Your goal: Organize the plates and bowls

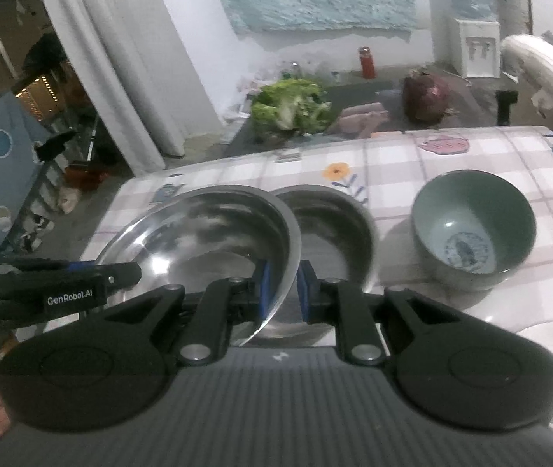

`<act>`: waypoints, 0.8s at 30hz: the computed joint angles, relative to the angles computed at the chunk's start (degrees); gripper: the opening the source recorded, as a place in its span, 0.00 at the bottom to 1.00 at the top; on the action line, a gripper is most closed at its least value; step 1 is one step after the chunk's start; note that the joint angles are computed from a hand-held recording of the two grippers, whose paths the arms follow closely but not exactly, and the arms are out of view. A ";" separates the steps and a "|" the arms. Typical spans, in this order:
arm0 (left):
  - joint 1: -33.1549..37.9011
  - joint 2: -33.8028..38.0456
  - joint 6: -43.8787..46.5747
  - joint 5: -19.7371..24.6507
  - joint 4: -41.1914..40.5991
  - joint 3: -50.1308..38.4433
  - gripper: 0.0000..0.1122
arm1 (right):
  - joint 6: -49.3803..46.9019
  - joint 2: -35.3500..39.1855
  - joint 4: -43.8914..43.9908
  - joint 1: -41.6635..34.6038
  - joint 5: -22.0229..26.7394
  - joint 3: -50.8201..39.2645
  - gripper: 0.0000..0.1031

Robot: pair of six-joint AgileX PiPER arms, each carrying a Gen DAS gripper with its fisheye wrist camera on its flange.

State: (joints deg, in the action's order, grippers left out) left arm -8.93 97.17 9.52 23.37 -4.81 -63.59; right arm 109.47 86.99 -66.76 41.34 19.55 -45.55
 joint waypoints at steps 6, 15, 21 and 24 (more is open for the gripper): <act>-3.52 4.63 -6.31 0.00 6.22 -3.71 0.18 | 1.85 2.79 -2.65 -4.55 -2.94 0.44 0.15; -7.03 9.23 -13.93 1.24 15.51 -7.41 0.18 | 5.55 6.96 -7.02 -7.92 -5.17 0.08 0.16; -8.52 10.57 -18.75 1.34 20.69 -8.16 0.18 | -1.65 8.18 -1.00 -9.19 -5.12 -1.53 0.16; -8.59 11.09 -19.17 1.27 21.21 -8.42 0.19 | -5.13 8.60 1.91 -9.52 -4.88 -2.26 0.16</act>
